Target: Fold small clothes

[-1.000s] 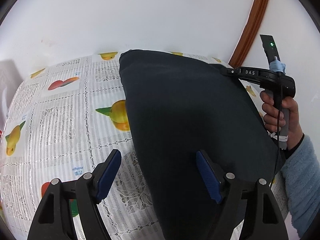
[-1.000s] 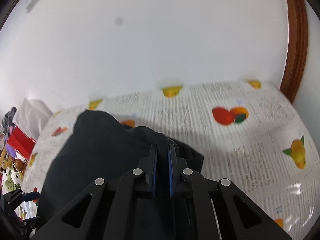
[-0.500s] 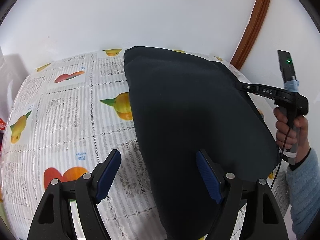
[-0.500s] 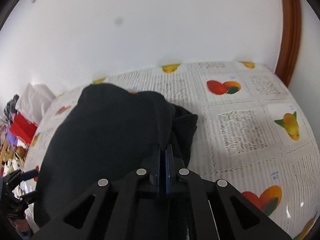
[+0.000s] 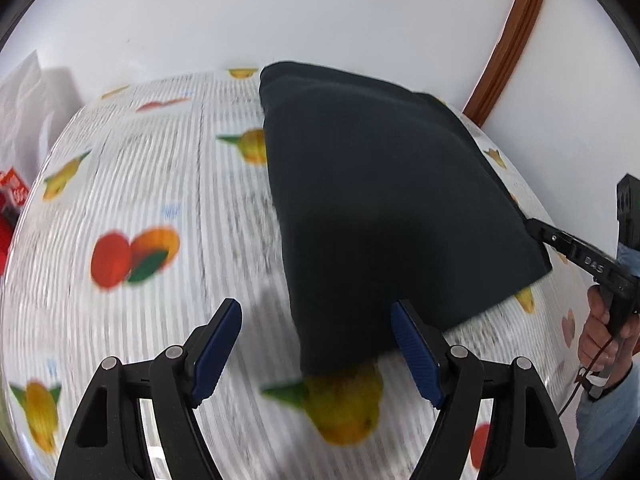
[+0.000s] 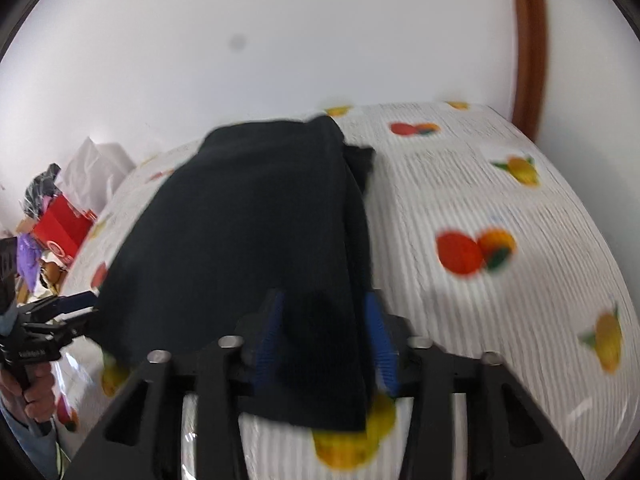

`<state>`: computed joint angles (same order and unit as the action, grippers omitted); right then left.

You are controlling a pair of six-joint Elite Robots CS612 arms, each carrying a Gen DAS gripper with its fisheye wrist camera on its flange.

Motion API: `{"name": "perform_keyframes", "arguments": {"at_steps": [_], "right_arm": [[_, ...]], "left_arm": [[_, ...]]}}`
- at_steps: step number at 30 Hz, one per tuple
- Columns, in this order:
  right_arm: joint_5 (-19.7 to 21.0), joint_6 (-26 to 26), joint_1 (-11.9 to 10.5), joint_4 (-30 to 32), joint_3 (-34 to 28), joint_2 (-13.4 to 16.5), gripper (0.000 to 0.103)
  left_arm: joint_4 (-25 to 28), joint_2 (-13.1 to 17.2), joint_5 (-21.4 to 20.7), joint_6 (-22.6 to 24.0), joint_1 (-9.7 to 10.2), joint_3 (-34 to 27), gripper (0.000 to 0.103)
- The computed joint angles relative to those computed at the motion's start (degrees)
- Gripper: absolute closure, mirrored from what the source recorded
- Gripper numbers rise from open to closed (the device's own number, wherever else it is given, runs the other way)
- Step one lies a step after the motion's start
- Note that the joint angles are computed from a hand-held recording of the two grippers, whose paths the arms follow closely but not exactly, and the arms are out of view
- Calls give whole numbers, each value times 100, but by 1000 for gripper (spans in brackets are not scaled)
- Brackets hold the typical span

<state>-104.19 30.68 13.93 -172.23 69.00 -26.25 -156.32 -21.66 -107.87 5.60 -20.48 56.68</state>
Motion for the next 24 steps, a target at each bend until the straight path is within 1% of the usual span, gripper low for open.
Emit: {"name": "perform_keyframes", "arguments": {"at_steps": [1,3,4,5,7,9,10,12,13,14,15,16,17,21,22,24], "right_arm": [[-69,78,26,-90,127,-37,100],[-294,181,78,-347,296,-76,100],[-413,247,103,-343,354,-109,103],[-543,359,128,-275,418,-160,102],[-660,504,157,-290,563,-260,101],[-871,639,211,-169,677,-378,101],[-1103,672,267,-33,721,-452,101],[-1346,708,340,110,795,-565,92],[-1472,755,391,247,835,-648,79],[-1595,785,442,307,871,-712,63],[-1702,790,484,305,908,-756,56],[-1830,785,538,293,934,-800,46],[-1968,768,606,275,965,-855,41],[-2188,699,777,198,1054,-993,36],[-2232,685,829,165,1090,-1033,34],[-2325,803,918,169,1153,-1097,25]], "left_arm": [[-111,-69,31,6,1,148,28],[-315,-183,116,-14,5,370,28],[-429,-259,168,-62,9,499,28],[-495,-309,181,-95,16,573,28],[-750,-458,173,-177,29,802,28],[-1098,-624,193,-229,24,1075,27],[-1243,-695,237,-254,12,1189,28],[-1556,-845,316,-280,-23,1432,27],[-1702,-925,387,-279,-47,1562,25],[-1851,-1008,506,-282,-81,1695,23],[-2014,-1093,618,-288,-114,1838,22],[-2182,-1184,699,-302,-144,1992,20],[-2334,-1276,748,-317,-170,2147,17],[-2839,-1531,1088,-336,-270,2620,11],[-2984,-1600,1184,-357,-291,2754,8],[-3132,-1708,1198,-402,-298,2949,5]]}}
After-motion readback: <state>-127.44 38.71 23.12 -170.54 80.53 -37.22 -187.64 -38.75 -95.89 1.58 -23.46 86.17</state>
